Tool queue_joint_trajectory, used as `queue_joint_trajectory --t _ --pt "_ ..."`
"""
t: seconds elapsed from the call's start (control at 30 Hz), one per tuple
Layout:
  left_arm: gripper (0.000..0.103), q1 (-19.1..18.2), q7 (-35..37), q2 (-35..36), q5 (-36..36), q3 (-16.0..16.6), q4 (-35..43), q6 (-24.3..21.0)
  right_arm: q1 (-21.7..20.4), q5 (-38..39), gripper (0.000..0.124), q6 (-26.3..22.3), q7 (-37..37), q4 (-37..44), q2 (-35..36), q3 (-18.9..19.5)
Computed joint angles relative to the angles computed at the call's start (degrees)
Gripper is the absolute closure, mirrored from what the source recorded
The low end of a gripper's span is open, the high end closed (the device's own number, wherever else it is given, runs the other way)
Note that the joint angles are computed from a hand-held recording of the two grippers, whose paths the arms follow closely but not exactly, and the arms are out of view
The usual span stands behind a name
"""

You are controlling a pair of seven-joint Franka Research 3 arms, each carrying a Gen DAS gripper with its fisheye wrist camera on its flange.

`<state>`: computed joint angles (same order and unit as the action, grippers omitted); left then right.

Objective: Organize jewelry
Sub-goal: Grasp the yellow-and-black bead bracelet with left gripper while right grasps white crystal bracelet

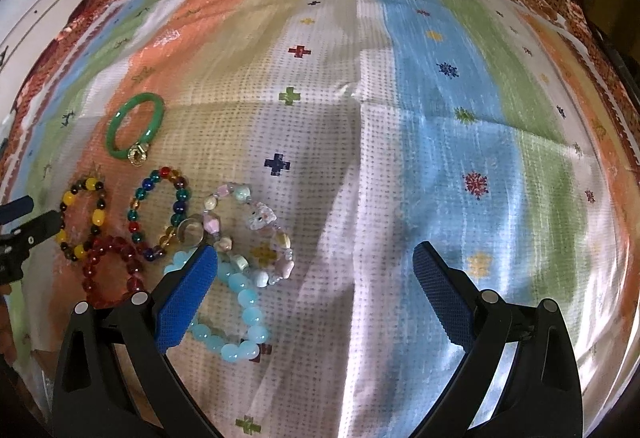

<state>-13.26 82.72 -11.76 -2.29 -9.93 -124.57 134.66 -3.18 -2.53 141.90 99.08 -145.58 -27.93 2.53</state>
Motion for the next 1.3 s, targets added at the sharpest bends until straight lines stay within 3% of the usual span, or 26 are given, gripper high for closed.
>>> queue_joint_trajectory --t 0.37,0.47,0.97,1.23,1.3 --pt "0.012 0.6 -1.0 2.3 2.8 -0.6 1.0 -1.2 -0.5 -1.4 0.025 -0.9 1.5 1.4 2.4 0.3" --pt "0.016 0.4 -0.2 2.8 2.7 -0.7 1.3 -1.8 -0.2 -1.5 0.033 -1.3 1.5 1.5 2.9 0.0" --pt "0.018 0.9 -1.0 5.0 5.7 -1.2 2.0 -0.1 -0.2 -2.8 0.039 -0.5 3.1 2.1 5.3 -0.6" --pt "0.046 1.0 1.3 4.8 4.1 -0.8 2.6 -0.8 0.8 -1.5 0.059 -0.3 0.4 1.7 4.5 -1.1" --pt "0.06 1.1 1.8 4.8 3.4 -0.6 2.8 -0.9 1.1 -0.8 0.069 0.3 -0.7 1.4 4.1 -1.4"
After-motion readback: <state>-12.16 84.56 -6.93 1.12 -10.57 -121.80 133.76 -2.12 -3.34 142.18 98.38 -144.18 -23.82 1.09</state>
